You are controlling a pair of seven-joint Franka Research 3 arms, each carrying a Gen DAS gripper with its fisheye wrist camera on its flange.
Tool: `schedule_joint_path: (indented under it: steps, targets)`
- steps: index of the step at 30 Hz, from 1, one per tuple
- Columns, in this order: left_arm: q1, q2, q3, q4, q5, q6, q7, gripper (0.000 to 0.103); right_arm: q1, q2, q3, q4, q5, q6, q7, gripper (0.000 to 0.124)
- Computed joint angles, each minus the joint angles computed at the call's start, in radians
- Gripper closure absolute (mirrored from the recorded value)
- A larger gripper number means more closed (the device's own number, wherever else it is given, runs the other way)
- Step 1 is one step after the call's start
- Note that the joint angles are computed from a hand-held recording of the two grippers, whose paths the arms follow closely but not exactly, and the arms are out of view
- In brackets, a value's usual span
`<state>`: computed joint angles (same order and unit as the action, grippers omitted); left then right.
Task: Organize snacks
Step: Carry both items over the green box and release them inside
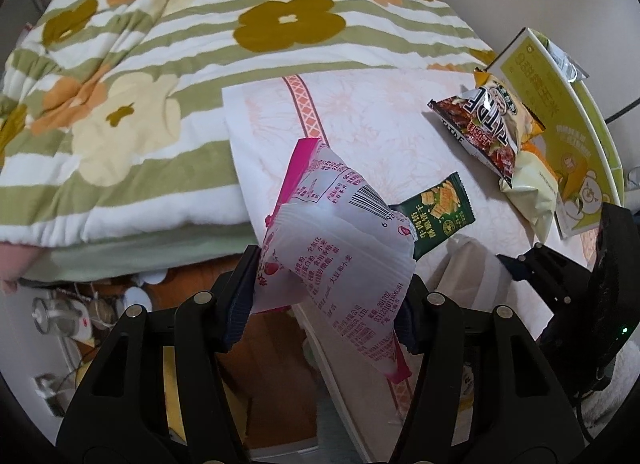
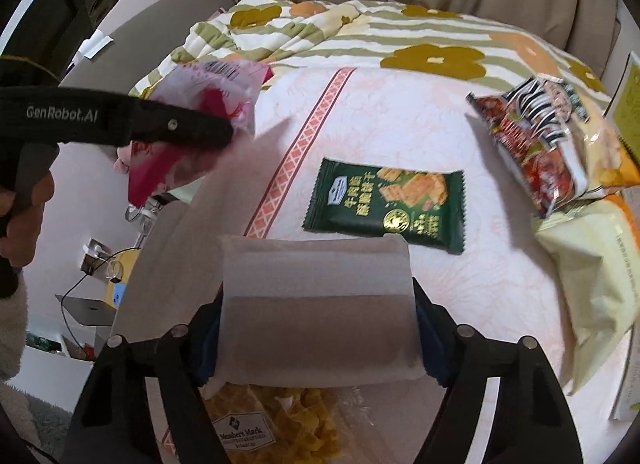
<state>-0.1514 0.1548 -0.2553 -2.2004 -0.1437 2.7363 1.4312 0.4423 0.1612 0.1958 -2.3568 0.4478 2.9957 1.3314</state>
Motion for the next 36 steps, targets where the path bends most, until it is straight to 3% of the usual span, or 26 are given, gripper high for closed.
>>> schedule_joint_path:
  steps: [3, 8, 15, 26, 31, 36]
  targets:
    - [-0.006, -0.025, 0.001, -0.008, 0.006, -0.001, -0.015, 0.048, -0.005, -0.034, 0.005, -0.021, 0.023, 0.020, -0.004, 0.051]
    - [-0.027, -0.062, 0.008, 0.006, 0.041, -0.011, -0.045, 0.048, 0.016, -0.115, -0.031, -0.063, -0.053, 0.037, 0.083, 0.051]
    - [-0.083, -0.085, 0.010, 0.093, 0.171, -0.041, -0.187, 0.048, -0.020, -0.276, -0.058, -0.129, -0.138, 0.037, 0.154, 0.051]
    - [-0.238, 0.078, -0.009, 0.418, 0.462, -0.135, -0.545, 0.048, -0.072, -0.508, -0.249, -0.170, 0.001, -0.096, -0.170, 0.051]
    - [-0.354, 0.240, 0.003, 0.668, 0.566, -0.228, -0.657, 0.048, -0.138, -0.534, -0.344, -0.136, 0.080, -0.184, -0.355, 0.051]
    - [-0.456, 0.440, 0.015, 0.961, 0.571, -0.337, -0.681, 0.048, -0.227, -0.501, -0.396, -0.080, 0.138, -0.257, -0.484, 0.051]
